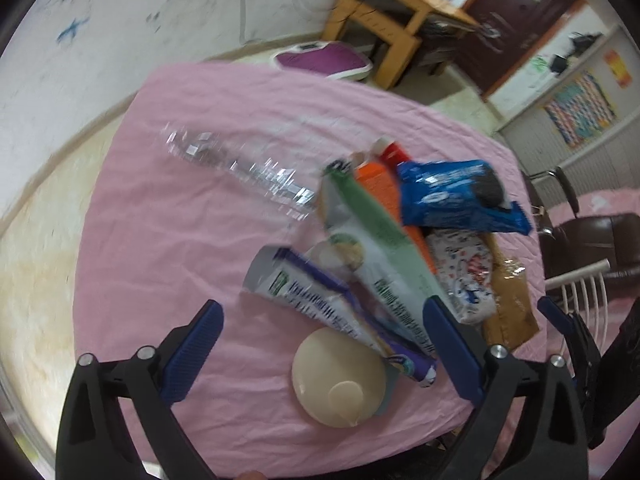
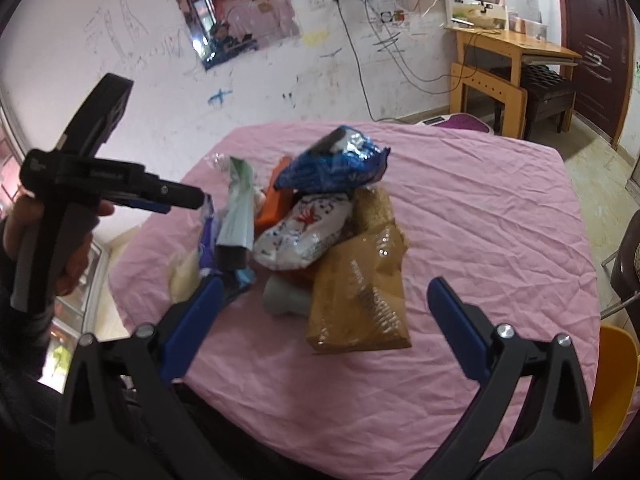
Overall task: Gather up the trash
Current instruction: 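Grasp the brown paper bag with the right gripper while the left grasps a white pouch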
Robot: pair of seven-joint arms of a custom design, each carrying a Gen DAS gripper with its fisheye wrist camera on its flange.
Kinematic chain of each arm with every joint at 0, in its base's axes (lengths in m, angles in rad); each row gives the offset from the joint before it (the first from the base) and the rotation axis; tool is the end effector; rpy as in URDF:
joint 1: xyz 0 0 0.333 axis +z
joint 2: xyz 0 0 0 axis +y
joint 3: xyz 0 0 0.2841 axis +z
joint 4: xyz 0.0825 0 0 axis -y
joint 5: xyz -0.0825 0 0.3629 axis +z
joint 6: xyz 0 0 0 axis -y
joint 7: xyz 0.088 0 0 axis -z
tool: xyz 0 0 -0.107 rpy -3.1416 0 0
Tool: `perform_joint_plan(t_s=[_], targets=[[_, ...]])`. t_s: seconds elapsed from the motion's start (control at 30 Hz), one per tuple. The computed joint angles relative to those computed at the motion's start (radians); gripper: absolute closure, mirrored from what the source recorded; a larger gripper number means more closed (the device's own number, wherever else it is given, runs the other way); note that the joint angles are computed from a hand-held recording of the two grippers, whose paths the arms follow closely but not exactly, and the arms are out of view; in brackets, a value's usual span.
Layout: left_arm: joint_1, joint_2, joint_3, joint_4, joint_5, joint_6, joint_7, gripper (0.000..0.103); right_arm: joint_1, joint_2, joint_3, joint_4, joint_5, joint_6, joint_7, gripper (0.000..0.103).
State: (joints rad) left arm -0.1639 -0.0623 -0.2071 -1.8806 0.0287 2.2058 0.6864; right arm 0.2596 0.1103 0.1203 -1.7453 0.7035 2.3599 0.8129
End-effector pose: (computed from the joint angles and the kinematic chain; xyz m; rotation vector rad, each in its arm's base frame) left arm 0.5203 -0.2041 0.5462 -2.5704 1.5269 -0.5680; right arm 0.5685 0.2326 0.5359 -2.1632 0.9409 -0.0601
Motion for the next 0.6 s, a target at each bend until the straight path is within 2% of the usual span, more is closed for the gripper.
perform_joint_plan(t_s=[0.07, 0.2, 0.27, 0.33, 0.37, 0.43, 0.53, 0.6], targets=[[-0.002, 0.026, 0.000, 0.020, -0.017, -0.038, -0.008, 0.020, -0.004, 0.019, -0.002, 0.026, -0.013, -0.031, -0.003, 0.006], [-0.009, 0.081, 0.005, 0.069, -0.028, -0.087, -0.038, 0.027, -0.015, 0.057, 0.001, 0.073, -0.036, -0.079, -0.005, 0.028], [-0.013, 0.102, 0.009, 0.092, -0.042, -0.095, -0.048, 0.031, -0.021, 0.075, 0.005, 0.093, -0.043, -0.087, -0.005, 0.035], [-0.016, 0.126, 0.013, 0.110, -0.057, -0.101, -0.044, 0.041, -0.029, 0.086, 0.007, 0.105, -0.050, -0.098, -0.005, 0.047], [-0.018, 0.137, 0.014, 0.121, -0.062, -0.105, -0.042, 0.050, -0.034, 0.089, 0.010, 0.107, -0.046, -0.101, -0.011, 0.052], [-0.023, 0.145, 0.015, 0.130, -0.063, -0.101, -0.029, 0.064, -0.045, 0.095, 0.012, 0.111, -0.035, -0.107, -0.024, 0.073], [-0.028, 0.141, 0.017, 0.121, -0.065, -0.068, -0.022, 0.081, -0.061, 0.103, 0.014, 0.115, -0.007, -0.119, -0.050, 0.084], [-0.028, 0.123, 0.020, 0.100, -0.064, -0.038, -0.030, 0.084, -0.068, 0.105, 0.016, 0.112, 0.009, -0.111, -0.060, 0.086]])
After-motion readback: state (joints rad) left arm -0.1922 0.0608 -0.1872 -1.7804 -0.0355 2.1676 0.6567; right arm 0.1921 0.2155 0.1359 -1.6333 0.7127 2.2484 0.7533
